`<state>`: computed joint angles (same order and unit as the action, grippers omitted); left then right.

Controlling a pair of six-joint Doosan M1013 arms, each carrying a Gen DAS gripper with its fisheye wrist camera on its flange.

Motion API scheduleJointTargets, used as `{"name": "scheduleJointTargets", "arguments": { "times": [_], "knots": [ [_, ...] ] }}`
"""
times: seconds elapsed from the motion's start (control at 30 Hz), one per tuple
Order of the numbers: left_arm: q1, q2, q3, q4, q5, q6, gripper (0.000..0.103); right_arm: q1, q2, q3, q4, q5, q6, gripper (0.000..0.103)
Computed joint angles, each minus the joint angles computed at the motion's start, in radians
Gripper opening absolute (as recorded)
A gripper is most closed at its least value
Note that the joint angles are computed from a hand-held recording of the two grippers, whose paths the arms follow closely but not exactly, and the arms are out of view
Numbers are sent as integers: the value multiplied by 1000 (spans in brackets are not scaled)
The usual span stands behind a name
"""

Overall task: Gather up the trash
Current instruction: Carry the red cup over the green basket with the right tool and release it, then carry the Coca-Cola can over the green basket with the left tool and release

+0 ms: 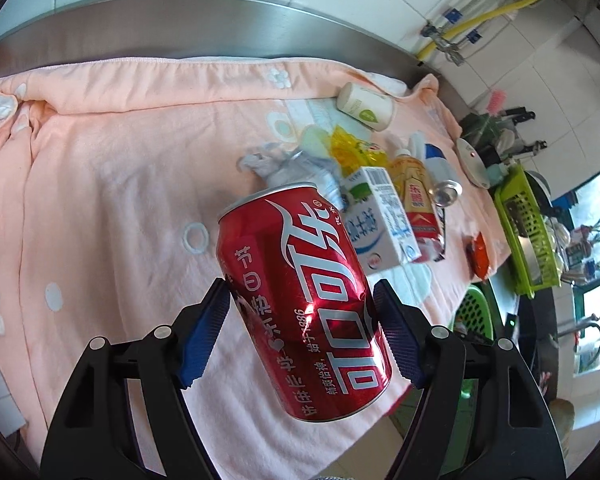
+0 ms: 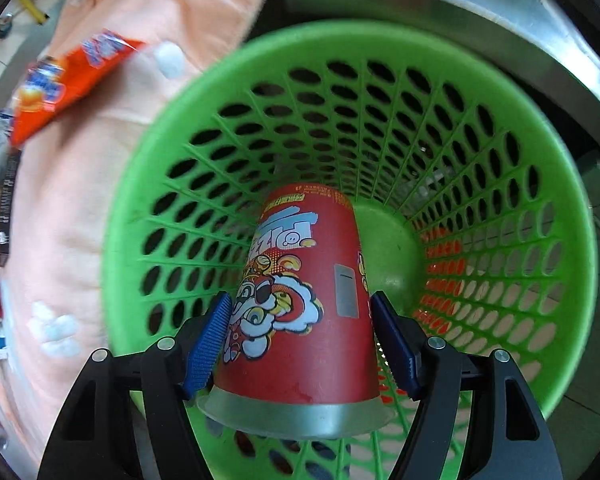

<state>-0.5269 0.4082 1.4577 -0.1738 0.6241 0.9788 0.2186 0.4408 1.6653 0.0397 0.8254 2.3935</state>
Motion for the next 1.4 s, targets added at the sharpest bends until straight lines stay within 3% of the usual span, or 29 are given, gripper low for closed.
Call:
{"name": "scheduleJointTargets", "arguments": {
  "times": [0.33, 0.6, 0.8, 1.1, 1.4],
  "knots": [
    [-59, 22, -60, -109, 10, 180, 72, -19, 0, 20, 34, -43, -51, 72],
    [-124, 149, -258, -277, 118, 446, 72, -9, -133, 98, -41, -99, -56, 73],
    [-177, 261, -429, -352, 233, 568, 72, 22, -242, 146, -197, -103, 43, 74],
    [-255, 467, -732, -340, 431, 573, 72, 51, -366, 235, -341, -139, 208, 75],
    [-304, 676, -1049, -239, 637, 472, 72, 58, -410, 287, -372, -152, 260, 76]
  ]
}}
